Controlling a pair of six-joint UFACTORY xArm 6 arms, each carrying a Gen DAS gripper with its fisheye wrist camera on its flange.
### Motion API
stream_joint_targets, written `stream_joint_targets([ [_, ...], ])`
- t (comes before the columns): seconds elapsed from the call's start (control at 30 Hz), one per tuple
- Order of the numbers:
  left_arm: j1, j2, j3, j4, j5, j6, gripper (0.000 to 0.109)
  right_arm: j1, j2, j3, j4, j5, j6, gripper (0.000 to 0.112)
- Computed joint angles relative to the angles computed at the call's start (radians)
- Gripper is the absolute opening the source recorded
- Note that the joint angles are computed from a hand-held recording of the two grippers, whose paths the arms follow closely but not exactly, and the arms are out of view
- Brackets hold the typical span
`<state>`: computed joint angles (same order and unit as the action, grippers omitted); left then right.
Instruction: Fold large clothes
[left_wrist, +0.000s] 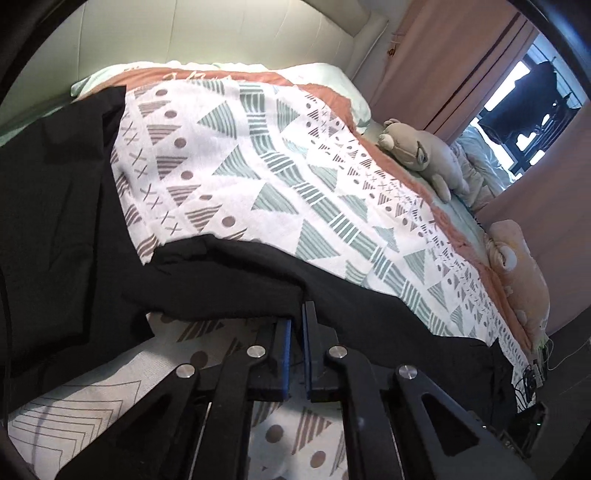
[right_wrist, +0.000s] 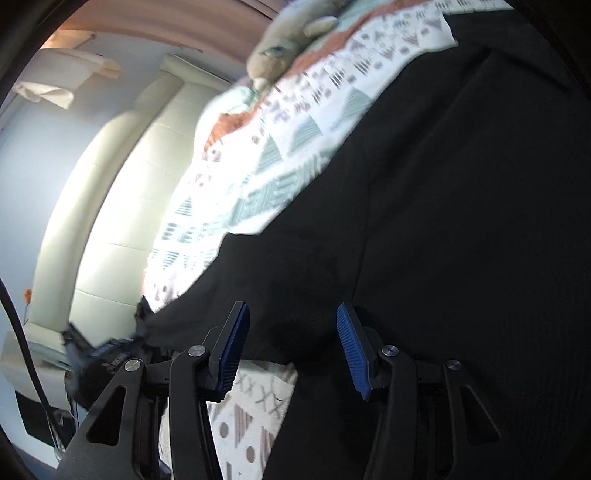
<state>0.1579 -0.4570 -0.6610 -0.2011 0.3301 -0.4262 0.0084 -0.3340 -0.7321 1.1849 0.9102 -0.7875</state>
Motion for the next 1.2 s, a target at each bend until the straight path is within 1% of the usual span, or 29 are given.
stream_joint_targets([
  [0.03,-0.008,-0.011,-0.014,0.015,0.006,-0.005,0.007,-0.003,0.009,-0.003,-0.006,-0.001,0.006,0.048],
  [0.1,-0.024,-0.028,-0.042,0.068,0.016,-0.038,0.006,-0.026,0.020,-0.012,0.009,0.028,-0.001,0.061],
  [0.13,-0.033,-0.039,-0.052,0.082,0.021,-0.046,0.006,-0.031,0.015,-0.012,0.011,0.031,0.007,0.073],
  [0.17,-0.045,-0.048,-0.067,0.098,0.027,-0.055,0.006,-0.045,0.000,-0.009,0.016,0.047,0.005,0.078],
  [0.27,-0.089,-0.065,-0.121,0.166,0.047,-0.100,0.006,-0.075,-0.053,0.007,0.004,0.062,0.015,0.078],
  [0.33,-0.121,-0.071,-0.156,0.200,0.062,-0.127,0.006,-0.120,-0.106,0.026,0.002,0.099,0.027,0.078],
  [0.47,-0.189,-0.070,-0.220,0.250,0.081,-0.169,0.006,-0.204,-0.230,0.088,-0.011,0.133,0.048,0.078],
  [0.57,-0.254,-0.052,-0.280,0.297,0.094,-0.213,0.006,-0.266,-0.312,0.106,-0.057,0.167,0.060,0.078],
  [0.67,-0.323,-0.021,-0.346,0.354,0.109,-0.253,0.006,-0.375,-0.406,0.130,-0.073,0.256,0.048,0.078],
  [0.7,-0.344,-0.009,-0.368,0.369,0.111,-0.261,0.006,-0.443,-0.439,0.138,-0.081,0.302,0.059,0.078],
  [0.73,-0.366,0.004,-0.389,0.380,0.113,-0.267,0.006,-0.525,-0.461,0.129,-0.094,0.369,0.055,0.078],
  [0.8,-0.415,0.034,-0.433,0.388,0.120,-0.276,0.006,-0.674,-0.499,0.123,-0.107,0.469,0.016,0.078],
  [0.83,-0.437,0.049,-0.454,0.394,0.125,-0.286,0.006,-0.710,-0.503,0.118,-0.112,0.494,0.008,0.079],
  [0.9,-0.480,0.080,-0.492,0.409,0.132,-0.304,0.006,-0.849,-0.506,0.098,-0.125,0.563,-0.007,0.078],
  [1.0,-0.543,0.130,-0.554,0.434,0.152,-0.325,0.006,-1.007,-0.508,0.082,-0.135,0.622,-0.045,0.079],
  [1.1,-0.598,0.178,-0.611,0.443,0.166,-0.325,0.006,-1.111,-0.471,0.055,-0.125,0.693,-0.087,0.079],
  [1.2,-0.635,0.221,-0.657,0.433,0.173,-0.305,0.006,-1.156,-0.439,0.034,-0.126,0.717,-0.109,0.079],
])
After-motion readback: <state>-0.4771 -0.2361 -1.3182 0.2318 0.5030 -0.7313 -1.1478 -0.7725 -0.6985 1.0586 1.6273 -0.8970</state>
